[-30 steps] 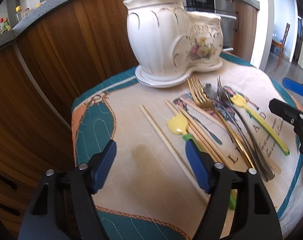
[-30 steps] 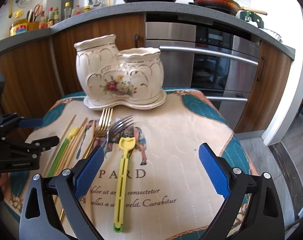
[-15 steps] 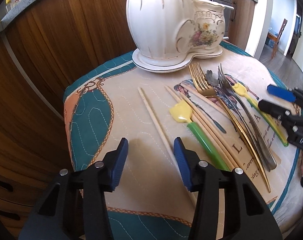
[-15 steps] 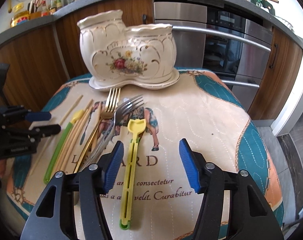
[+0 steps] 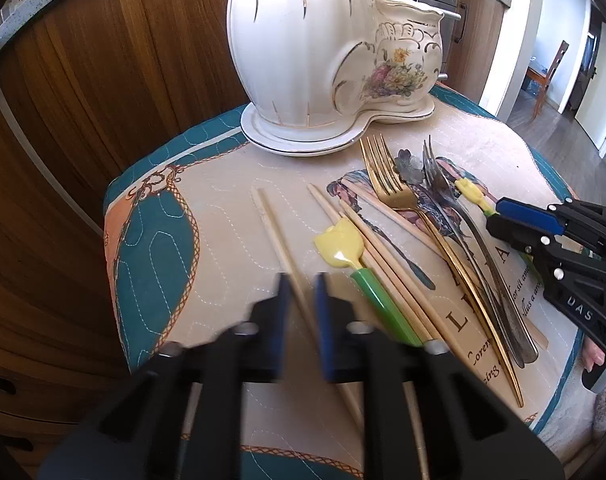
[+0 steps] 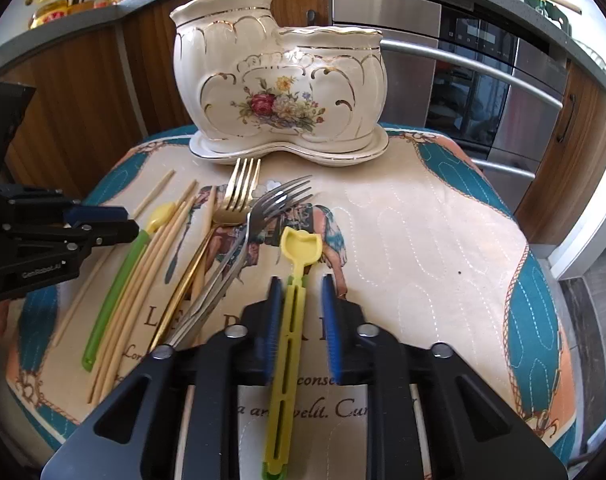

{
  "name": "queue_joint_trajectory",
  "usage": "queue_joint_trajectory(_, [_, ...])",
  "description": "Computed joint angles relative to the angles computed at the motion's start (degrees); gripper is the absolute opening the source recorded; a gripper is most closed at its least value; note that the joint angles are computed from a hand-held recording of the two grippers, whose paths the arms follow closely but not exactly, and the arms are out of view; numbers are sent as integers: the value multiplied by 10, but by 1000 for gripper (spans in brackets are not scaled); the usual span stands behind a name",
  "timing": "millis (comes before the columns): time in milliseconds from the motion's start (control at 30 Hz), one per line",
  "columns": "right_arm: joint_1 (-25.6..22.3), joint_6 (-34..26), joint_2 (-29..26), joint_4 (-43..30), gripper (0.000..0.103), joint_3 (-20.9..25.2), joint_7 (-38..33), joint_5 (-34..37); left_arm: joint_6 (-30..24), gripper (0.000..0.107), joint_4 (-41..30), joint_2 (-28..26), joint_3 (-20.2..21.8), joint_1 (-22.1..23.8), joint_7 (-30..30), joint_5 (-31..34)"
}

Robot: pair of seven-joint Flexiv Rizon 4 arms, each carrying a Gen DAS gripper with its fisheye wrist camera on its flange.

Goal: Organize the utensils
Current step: 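Grasp a wooden chopstick with the left tool while the right tool grasps the yellow stick, then lift the chopstick with the left tool while the right tool lifts the yellow stick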

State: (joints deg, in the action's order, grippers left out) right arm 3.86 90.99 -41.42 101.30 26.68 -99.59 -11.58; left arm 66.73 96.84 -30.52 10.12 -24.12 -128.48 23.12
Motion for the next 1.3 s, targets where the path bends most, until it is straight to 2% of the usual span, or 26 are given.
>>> queue_joint_trajectory(100, [-18, -1, -4, -3, 11, 20, -4, 7, 15, 4, 7, 1, 8, -6, -20, 8])
queue_joint_trajectory(267, [-55, 34, -12, -2, 11, 56, -2, 13, 60, 4, 34, 11, 16, -6, -43, 10])
queue_joint_trajectory(433, [-112, 50, -31, -8, 11, 120, 15, -6, 155, 4, 70, 32, 41, -18, -68, 22])
queue_joint_trajectory(500, [-117, 66, -33, -12, 11, 127, 21, -21, 194, 4, 70, 36, 78, -47, -89, 39])
queue_joint_trajectory(633, [-142, 70, -50, -47, 11, 173, 39, -60, 258, 4, 48, 35, 142, -92, -105, 42])
queue_joint_trajectory(767, [-137, 84, -70, -97, 11, 189, 61, -97, 309, 4, 5, 16, 241, -159, -120, 32])
queue_joint_trajectory(833, [-146, 65, -103, -141, 11, 230, 73, -121, 324, 4, -24, -1, 274, -173, -118, 13])
queue_joint_trajectory(867, [-149, 53, -122, -163, 11, 254, 73, -129, 322, 4, -43, -12, 277, -169, -111, 0])
queue_joint_trajectory(967, [-128, 26, -161, -233, 11, 282, 62, -129, 331, 4, -82, -25, 214, -102, -79, -34])
queue_joint_trajectory(1033, [-107, 5, -180, -281, 11, 288, 54, -120, 339, 4, -105, -39, 199, -78, -65, -56])
queue_joint_trajectory(1133, [-92, -43, -224, -352, 11, 334, 30, -107, 354, 4, -149, -72, 175, -44, -47, -91])
queue_joint_trajectory(1300, [-47, -82, -266, -447, 11, 345, 15, -75, 366, 4, -191, -123, 200, -49, -23, -149])
